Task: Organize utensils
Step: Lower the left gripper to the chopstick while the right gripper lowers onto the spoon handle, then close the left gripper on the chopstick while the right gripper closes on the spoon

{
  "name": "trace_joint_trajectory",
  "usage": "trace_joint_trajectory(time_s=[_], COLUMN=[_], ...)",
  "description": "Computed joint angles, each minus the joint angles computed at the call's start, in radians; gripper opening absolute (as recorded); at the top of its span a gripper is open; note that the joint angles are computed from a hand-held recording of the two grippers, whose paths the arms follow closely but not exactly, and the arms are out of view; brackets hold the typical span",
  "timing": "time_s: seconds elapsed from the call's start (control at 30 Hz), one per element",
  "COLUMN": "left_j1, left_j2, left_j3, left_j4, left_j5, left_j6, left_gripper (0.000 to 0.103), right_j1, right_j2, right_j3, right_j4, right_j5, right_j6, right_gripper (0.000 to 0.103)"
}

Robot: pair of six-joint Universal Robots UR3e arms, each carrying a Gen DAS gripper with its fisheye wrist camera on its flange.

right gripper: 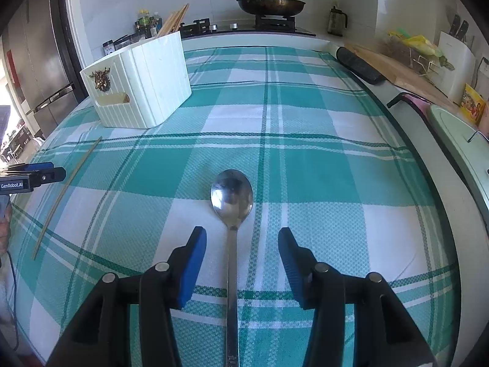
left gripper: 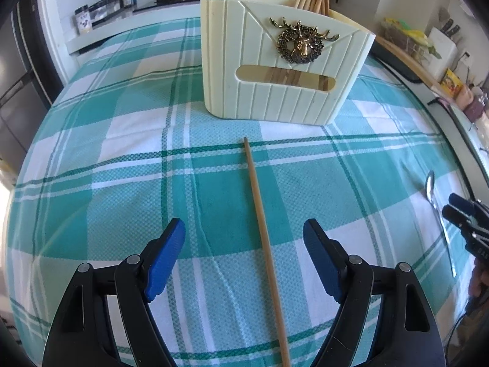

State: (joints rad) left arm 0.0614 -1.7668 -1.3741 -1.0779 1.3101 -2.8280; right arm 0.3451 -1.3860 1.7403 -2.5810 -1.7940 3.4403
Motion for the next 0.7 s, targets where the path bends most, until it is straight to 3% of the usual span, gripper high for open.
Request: trace_joint_trajectory(time_s=[0.33,0.7], left_j1=[-0.022,-0.046], left_j2=[-0.07,-0.168], left_j3=[0.028,0.129], left_j4=[0.033,0.058], left_j5=[0.033,0.059], left_j6=[-0.034,-0.046], left_gripper=[0.081,0.077], right_j1=[-0.024,-0.006], right_j2=[0.018,0.21], right_j3=[0.006,-0.183], right_j4=[-0.058,-0.028], right_j5=[0.038,-0.002], right_j6=[-0.011,-0.051], right_gripper=[0.05,0.05])
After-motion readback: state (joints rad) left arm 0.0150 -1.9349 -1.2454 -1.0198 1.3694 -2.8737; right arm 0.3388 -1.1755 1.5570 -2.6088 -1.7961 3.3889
